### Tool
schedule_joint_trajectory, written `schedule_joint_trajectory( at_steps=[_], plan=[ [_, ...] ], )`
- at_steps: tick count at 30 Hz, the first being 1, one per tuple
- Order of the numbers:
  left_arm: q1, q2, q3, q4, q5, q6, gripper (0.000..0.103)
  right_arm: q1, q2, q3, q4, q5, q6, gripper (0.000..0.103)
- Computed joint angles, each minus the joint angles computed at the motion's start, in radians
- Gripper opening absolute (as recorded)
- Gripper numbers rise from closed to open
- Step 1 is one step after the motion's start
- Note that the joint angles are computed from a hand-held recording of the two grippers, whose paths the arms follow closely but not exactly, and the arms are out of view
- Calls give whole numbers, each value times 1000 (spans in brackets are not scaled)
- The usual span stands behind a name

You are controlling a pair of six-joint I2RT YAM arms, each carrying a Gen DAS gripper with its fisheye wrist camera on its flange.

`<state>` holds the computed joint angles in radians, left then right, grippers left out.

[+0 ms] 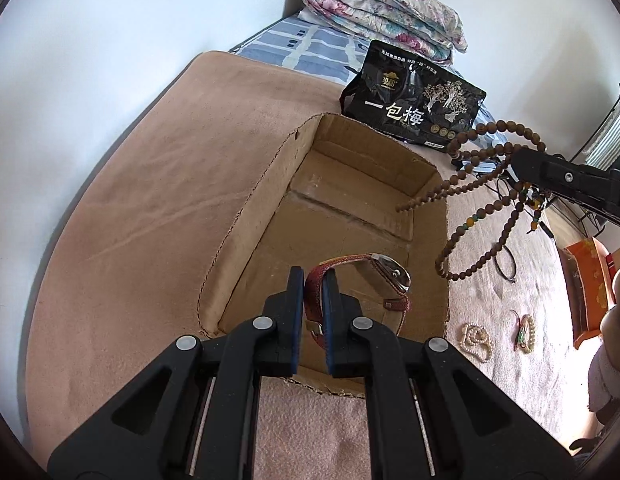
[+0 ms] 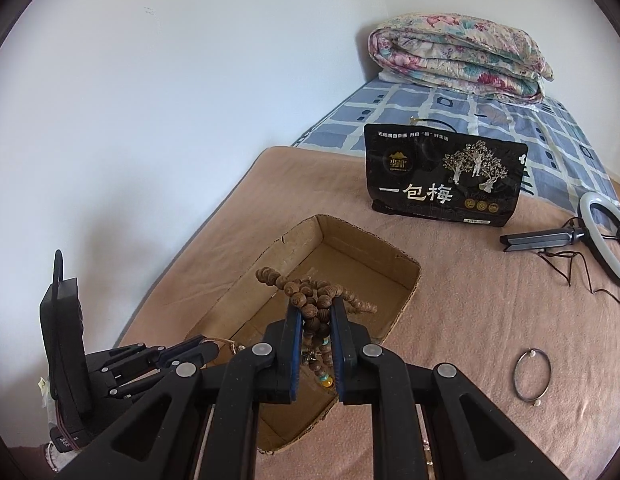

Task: Organize jewelry
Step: 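Carry the watch and bead necklace into the cardboard box and open both tools, then move both tools back toward the jade pendant and pale bead bracelet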

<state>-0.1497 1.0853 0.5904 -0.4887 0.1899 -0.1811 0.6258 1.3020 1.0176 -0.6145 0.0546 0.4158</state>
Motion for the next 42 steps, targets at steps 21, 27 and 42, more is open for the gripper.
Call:
schedule_joint_trajectory(
  at_steps=[21, 27, 42],
  plan=[
    [-11, 93, -13, 68, -25, -1, 15, -44, 135, -73, 138, -18, 1, 36],
    [-43, 48, -15, 49, -65, -6, 16, -35, 75, -108, 139, 16, 3, 66],
    [-173, -87, -1, 1, -160, -62, 16, -108, -204, -244, 92, 66, -58, 98]
  ],
)
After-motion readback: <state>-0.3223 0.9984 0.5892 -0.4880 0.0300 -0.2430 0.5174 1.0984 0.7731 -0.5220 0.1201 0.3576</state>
